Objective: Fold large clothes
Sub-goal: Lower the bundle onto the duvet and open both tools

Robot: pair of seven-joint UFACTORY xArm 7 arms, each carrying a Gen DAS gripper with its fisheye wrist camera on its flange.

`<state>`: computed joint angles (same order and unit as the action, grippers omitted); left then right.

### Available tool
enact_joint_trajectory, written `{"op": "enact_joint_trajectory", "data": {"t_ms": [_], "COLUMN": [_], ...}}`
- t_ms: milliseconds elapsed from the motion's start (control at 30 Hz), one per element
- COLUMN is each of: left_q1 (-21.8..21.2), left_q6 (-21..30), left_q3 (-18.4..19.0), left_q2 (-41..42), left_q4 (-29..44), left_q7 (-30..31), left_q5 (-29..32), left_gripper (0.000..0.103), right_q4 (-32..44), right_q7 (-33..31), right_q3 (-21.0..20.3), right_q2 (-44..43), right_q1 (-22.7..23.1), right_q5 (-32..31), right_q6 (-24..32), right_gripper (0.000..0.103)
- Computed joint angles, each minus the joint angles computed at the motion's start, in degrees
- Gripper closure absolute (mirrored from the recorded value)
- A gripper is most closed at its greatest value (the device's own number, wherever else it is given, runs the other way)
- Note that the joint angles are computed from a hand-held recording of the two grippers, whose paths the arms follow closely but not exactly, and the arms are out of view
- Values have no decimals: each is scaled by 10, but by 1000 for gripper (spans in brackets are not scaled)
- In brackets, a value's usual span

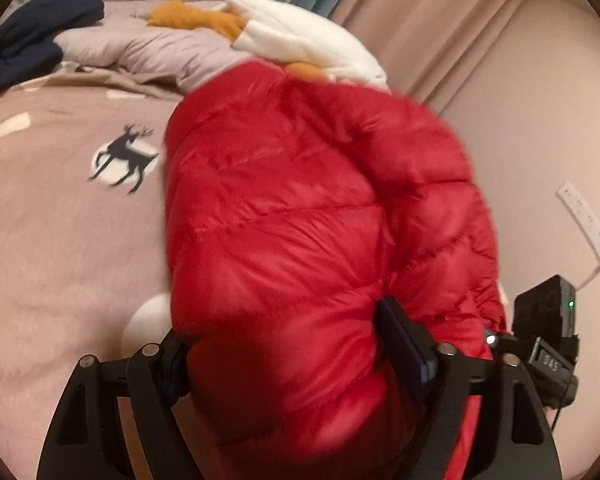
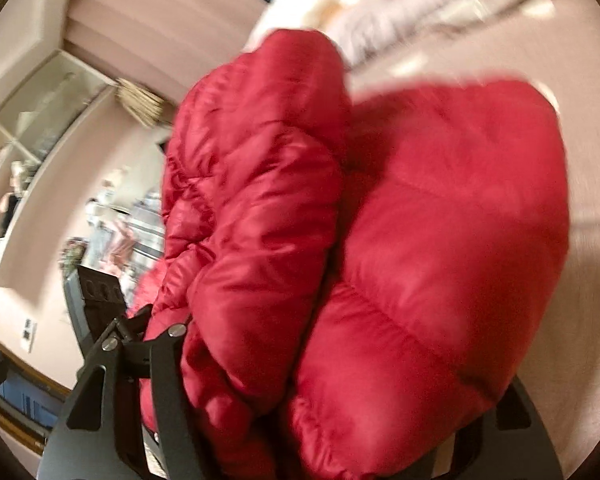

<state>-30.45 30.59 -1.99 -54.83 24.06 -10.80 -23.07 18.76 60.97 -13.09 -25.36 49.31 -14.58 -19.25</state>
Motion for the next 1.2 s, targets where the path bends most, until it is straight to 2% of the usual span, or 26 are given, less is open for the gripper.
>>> {"op": "enact_joint_trajectory", "data": {"t_ms": [33, 100, 167, 200, 233, 267, 300, 333, 367, 400, 433, 467, 500, 533, 567, 600, 633, 667, 700, 733, 833, 933, 1000, 1133, 1200], "left_q1": [5, 30, 74, 102, 119, 128, 137, 143, 147, 151, 151, 149, 144, 136, 108, 105, 91, 94, 99, 95, 70, 75, 64, 76, 80], "left_q6": [11, 64, 93, 94, 87, 87, 105, 124, 131, 140, 158, 179, 194, 200, 198, 172, 160, 155, 154, 157, 175, 184, 189, 202, 226], "left_q3": [0, -5, -33, -52, -64, -72, -81, -86, -89, -90, -94, -99, -105, -104, -93, -95, -97, -110, -129, -129, -97, -104, -102, -141, -154], "left_q2": [-13, -36, -71, -102, -132, -149, -161, -165, -164, -158, -156, -153, -156, -153, -145, -116, -111, -110, -119, -127, -144, -147, -139, -135, -143], "left_q4": [-1, 19, 36, 39, 40, 46, 60, 72, 77, 80, 86, 90, 87, 80, 65, 53, 33, 22, 13, 14, 35, 54, 52, 47, 71], "left_q7": [-2, -16, -42, -55, -59, -59, -60, -62, -63, -63, -69, -77, -86, -87, -89, -74, -73, -82, -95, -97, -77, -76, -74, -103, -106], "left_q5": [5, 25, 58, 82, 103, 120, 139, 152, 159, 165, 167, 166, 163, 157, 158, 136, 128, 133, 145, 153, 153, 157, 145, 156, 177], "left_gripper": [19, 19, 19, 19, 19, 19, 23, 27, 38, 48, 54, 64, 67, 67, 69, 74, 74, 74, 74, 75, 77, 77, 77, 77, 77], "right_q4": [-6, -17, -19, -15, -6, 7, 20, 36, 50, 65, 86, 95, 101, 103, 101, 101, 103, 100, 113, 113, 113, 113, 126, 130, 127], "right_q7": [-1, -9, -4, 8, 16, 20, 14, 13, 13, 10, 5, -1, -10, -19, -24, -30, -33, -38, -31, -26, -21, -30, -29, 1, 13], "right_q3": [16, 90, 183, 242, 283, 318, 335, 360, 380, 398, 411, 417, 417, 414, 410, 403, 400, 398, 410, 412, 399, 378, 384, 403, 405], "right_q2": [-6, -51, -121, -171, -212, -251, -269, -295, -308, -322, -320, -323, -319, -314, -306, -289, -271, -247, -220, -206, -206, -238, -221, -170, -194], "right_q1": [-14, -76, -154, -205, -240, -267, -282, -298, -310, -321, -332, -333, -330, -321, -316, -317, -306, -300, -314, -314, -305, -299, -306, -307, -295], "right_q5": [7, 40, 66, 72, 73, 69, 65, 58, 52, 43, 34, 29, 26, 29, 33, 36, 46, 52, 49, 50, 46, 44, 45, 58, 57], "right_q6": [6, 59, 137, 192, 245, 299, 329, 368, 398, 433, 458, 472, 475, 479, 480, 470, 474, 481, 490, 500, 492, 497, 498, 485, 498], "right_gripper": [26, 18, 16, 16, 15, 14, 15, 20, 25, 42, 58, 65, 76, 81, 83, 85, 88, 90, 89, 90, 90, 90, 90, 90, 90]}}
